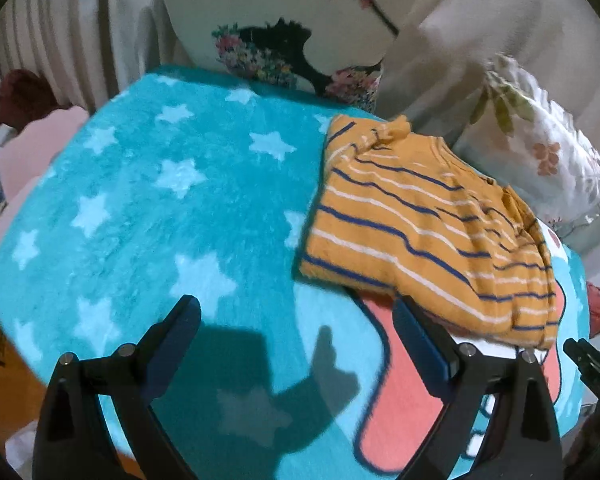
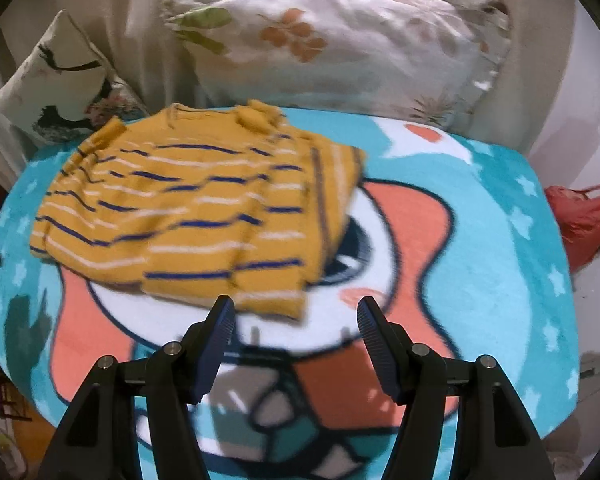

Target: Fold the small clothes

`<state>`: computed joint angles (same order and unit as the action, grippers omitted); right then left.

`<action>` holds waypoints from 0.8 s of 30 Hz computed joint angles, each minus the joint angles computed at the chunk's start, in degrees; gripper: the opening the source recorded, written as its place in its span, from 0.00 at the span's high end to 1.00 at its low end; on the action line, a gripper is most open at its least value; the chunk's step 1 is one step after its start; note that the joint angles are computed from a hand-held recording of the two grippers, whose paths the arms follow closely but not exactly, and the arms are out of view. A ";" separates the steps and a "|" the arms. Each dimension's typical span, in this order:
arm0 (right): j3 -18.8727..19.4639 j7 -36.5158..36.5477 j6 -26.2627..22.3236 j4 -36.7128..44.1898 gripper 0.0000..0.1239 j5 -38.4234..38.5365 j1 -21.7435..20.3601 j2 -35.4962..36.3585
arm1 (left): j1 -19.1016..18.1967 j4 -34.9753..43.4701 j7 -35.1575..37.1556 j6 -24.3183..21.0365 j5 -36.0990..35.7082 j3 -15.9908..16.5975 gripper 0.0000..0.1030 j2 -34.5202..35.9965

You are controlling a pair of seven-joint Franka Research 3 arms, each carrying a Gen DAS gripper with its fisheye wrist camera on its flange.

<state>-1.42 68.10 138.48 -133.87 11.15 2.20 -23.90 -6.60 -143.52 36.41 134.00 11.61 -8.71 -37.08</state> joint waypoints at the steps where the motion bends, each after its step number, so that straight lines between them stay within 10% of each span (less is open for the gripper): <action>1: 0.31 0.43 -0.30 0.32 0.45 0.62 0.51 0.28 | 0.10 0.13 1.16 0.70 0.08 0.89 0.07 1.10; 8: 3.05 2.57 -7.51 8.67 0.45 6.23 6.95 7.17 | -1.74 -1.01 14.89 11.27 -10.14 9.79 0.07 7.82; 14: 5.75 4.40 -11.94 20.53 0.45 9.81 12.46 18.09 | -12.48 -1.04 36.49 20.69 -34.01 20.57 0.11 13.09; 17: 7.42 6.28 -12.94 27.82 0.45 7.25 14.95 24.95 | -15.19 0.36 44.08 19.57 -41.41 22.64 0.70 14.48; 24: 8.17 12.70 -20.14 46.08 0.37 -4.64 22.43 40.54 | -11.91 -1.29 46.51 20.40 -49.74 19.35 0.75 13.43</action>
